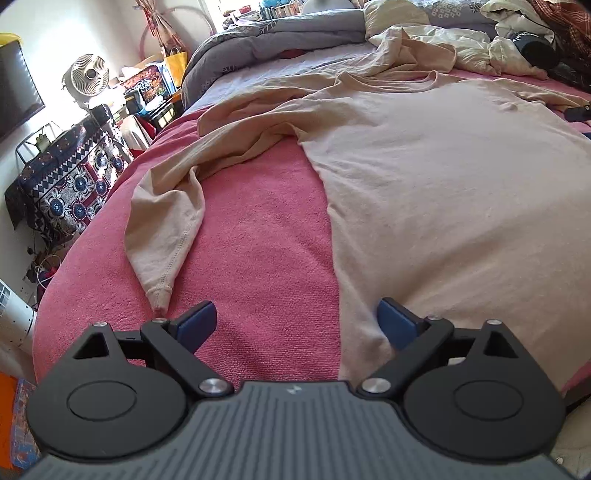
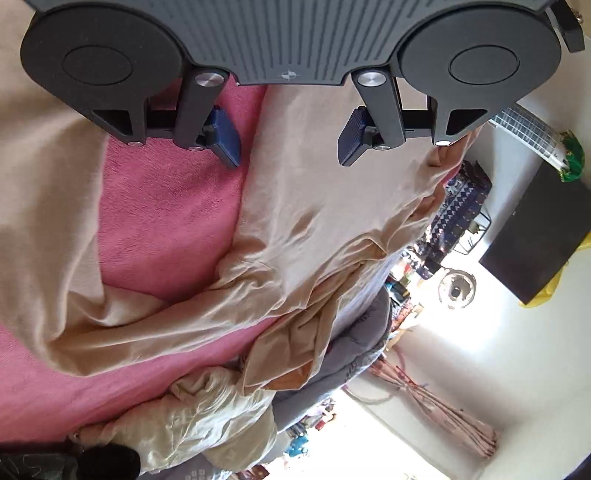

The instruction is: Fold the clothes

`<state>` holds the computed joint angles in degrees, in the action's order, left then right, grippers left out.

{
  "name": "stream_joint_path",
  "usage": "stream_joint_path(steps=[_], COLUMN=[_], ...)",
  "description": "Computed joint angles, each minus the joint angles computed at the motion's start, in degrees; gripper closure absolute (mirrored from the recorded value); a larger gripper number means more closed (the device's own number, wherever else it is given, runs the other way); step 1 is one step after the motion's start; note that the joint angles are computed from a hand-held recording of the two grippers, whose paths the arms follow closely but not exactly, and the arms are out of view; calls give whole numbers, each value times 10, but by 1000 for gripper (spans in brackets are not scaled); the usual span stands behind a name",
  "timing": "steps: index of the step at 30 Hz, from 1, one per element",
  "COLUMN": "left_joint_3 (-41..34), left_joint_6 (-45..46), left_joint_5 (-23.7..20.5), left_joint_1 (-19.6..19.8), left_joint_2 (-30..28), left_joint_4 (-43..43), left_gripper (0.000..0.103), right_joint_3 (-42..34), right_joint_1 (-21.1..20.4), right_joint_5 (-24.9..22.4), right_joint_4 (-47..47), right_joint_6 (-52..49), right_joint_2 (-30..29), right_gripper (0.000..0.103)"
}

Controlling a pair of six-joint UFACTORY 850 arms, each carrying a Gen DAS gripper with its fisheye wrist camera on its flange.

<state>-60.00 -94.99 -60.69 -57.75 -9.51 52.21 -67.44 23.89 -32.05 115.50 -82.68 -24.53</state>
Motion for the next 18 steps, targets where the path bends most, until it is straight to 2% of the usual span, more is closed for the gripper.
stream_joint_path(steps=[2, 6, 7, 8, 9, 12, 16, 17, 18], left_joint_3=[-2, -9, -11, -12, -9, -1, 6, 2, -6], left_joint_6=[3, -13, -17, -29, -51, -108, -181, -189, -179], left_joint_5=[1, 0, 0, 3, 16, 104, 260, 283, 288], left_joint_1=[3, 8, 9, 8, 8, 29, 82, 92, 99], left_joint_2=[1, 14, 17, 25, 42, 75, 66, 54, 38], left_joint_4=[-5, -11, -13, -1, 33, 109, 165, 168, 156], left_gripper=[4, 6, 26, 37, 35, 34, 35, 35, 36], right_joint_3=[-20, -69, -79, -85, -86, -72, -33, -28, -26], right_joint_1=[-3, -8, -10, -14, -19, -39, -66, -70, -73], right_joint_5=[-22, -34, -37, -47, -67, -148, -249, -267, -276], right_joint_4=[-2, -45, -68, -93, -119, -193, -207, -204, -201], right_joint_6=[20, 88, 116, 140, 157, 159, 133, 132, 135], right_joint_2=[-21, -58, -63, -66, -66, -58, -45, -45, -46], right_gripper=[44, 56, 58, 58, 58, 58, 57, 56, 56])
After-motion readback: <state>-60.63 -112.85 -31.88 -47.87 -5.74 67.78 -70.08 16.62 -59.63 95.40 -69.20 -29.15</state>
